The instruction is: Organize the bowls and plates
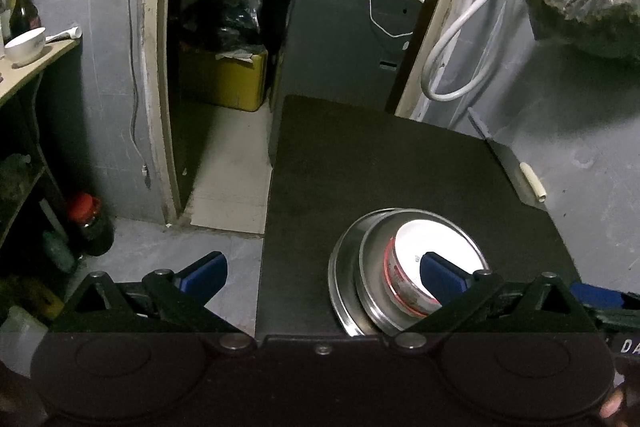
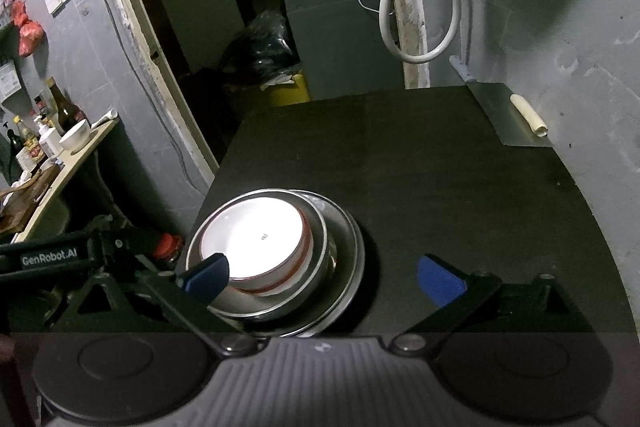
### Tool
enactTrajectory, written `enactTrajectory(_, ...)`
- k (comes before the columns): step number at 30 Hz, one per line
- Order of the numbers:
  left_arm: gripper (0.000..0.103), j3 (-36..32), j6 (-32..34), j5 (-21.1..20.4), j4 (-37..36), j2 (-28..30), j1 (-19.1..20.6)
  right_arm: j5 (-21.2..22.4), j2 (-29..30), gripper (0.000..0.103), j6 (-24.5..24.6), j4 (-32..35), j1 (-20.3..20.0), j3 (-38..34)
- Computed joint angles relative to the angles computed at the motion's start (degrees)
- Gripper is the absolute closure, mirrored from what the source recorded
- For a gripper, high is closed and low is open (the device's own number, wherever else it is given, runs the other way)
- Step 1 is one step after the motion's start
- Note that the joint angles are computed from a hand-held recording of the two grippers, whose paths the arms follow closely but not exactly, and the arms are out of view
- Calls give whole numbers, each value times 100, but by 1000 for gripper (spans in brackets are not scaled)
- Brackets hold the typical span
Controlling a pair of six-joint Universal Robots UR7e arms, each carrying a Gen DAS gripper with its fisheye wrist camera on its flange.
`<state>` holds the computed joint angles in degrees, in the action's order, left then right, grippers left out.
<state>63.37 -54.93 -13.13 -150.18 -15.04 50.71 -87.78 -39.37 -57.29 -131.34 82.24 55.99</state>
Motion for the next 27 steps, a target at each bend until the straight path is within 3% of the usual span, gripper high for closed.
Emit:
enactTrajectory(15,1,158,759,52,-1058,43,-122,36,-344,0,6,-575,-2,611)
enactTrajectory(27,1,564,1638,-87,-2128,-25,-246,72,-830,0,174,-1524,-23,1561)
